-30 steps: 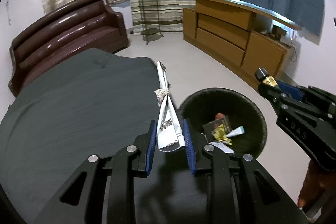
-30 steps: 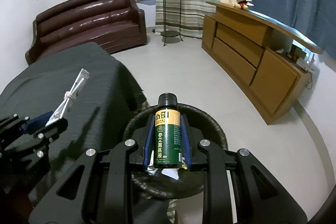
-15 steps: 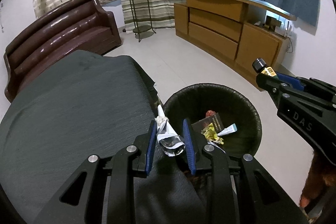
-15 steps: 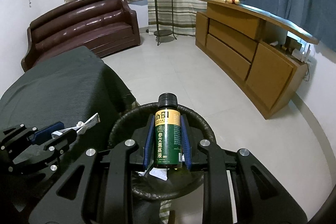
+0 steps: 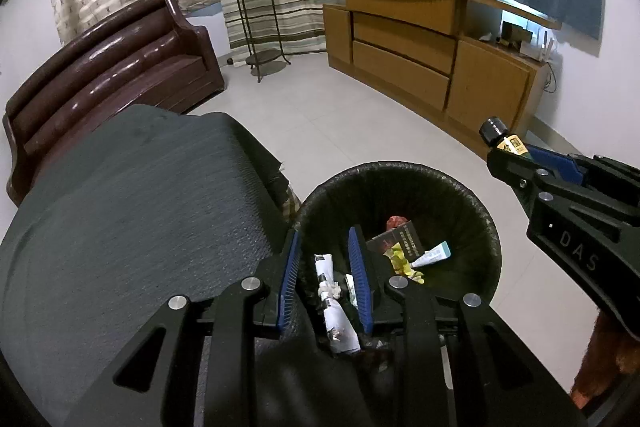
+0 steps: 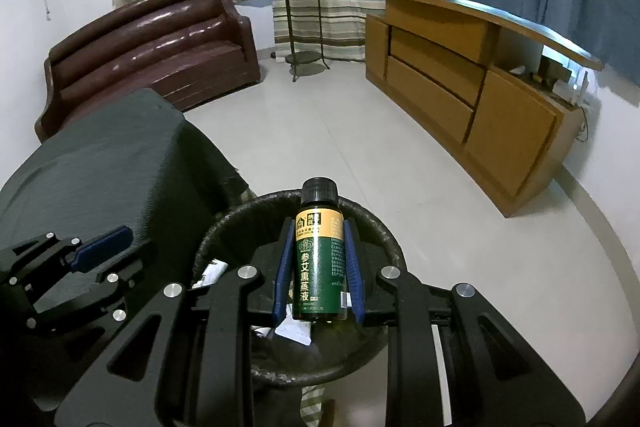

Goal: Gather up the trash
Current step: 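Open both grippers over the bin to drop the wrapper and bottle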

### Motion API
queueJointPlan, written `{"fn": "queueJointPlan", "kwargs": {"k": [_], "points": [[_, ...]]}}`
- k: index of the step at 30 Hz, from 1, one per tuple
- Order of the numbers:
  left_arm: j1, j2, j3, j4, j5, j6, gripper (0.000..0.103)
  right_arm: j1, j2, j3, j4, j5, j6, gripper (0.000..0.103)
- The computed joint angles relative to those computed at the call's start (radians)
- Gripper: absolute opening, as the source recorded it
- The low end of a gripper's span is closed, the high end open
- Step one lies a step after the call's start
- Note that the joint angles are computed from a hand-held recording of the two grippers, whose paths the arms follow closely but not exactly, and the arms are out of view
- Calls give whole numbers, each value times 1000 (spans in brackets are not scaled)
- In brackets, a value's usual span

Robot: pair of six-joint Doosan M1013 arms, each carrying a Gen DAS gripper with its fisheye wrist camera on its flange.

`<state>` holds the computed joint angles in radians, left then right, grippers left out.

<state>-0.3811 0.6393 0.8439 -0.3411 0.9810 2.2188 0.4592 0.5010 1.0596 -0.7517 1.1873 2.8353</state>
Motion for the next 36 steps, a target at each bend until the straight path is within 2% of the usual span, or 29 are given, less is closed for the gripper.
{"fn": "queueJointPlan", "kwargs": {"k": [4, 6, 7, 25, 31, 33, 36], "points": [[2, 2, -1, 3, 2, -9, 27, -4, 1, 1, 10, -2, 9, 27], [1, 3, -2, 8, 2, -16, 35, -5, 1, 2, 6, 0, 13, 36], [0, 3, -1, 10, 0, -20, 36, -4, 1, 3, 3, 0, 16, 38], [2, 5, -7, 3, -13, -27, 45, -4, -4, 16, -6, 2, 27, 39], [7, -5, 6, -13, -38, -23, 54, -3, -9, 23, -12, 2, 31, 41], [9, -9, 12, -20, -50, -22, 57, 1, -9, 23, -22, 5, 37, 49], [11, -14, 17, -26, -60, -22, 62, 4, -11, 23, -30, 8, 39, 49]]}}
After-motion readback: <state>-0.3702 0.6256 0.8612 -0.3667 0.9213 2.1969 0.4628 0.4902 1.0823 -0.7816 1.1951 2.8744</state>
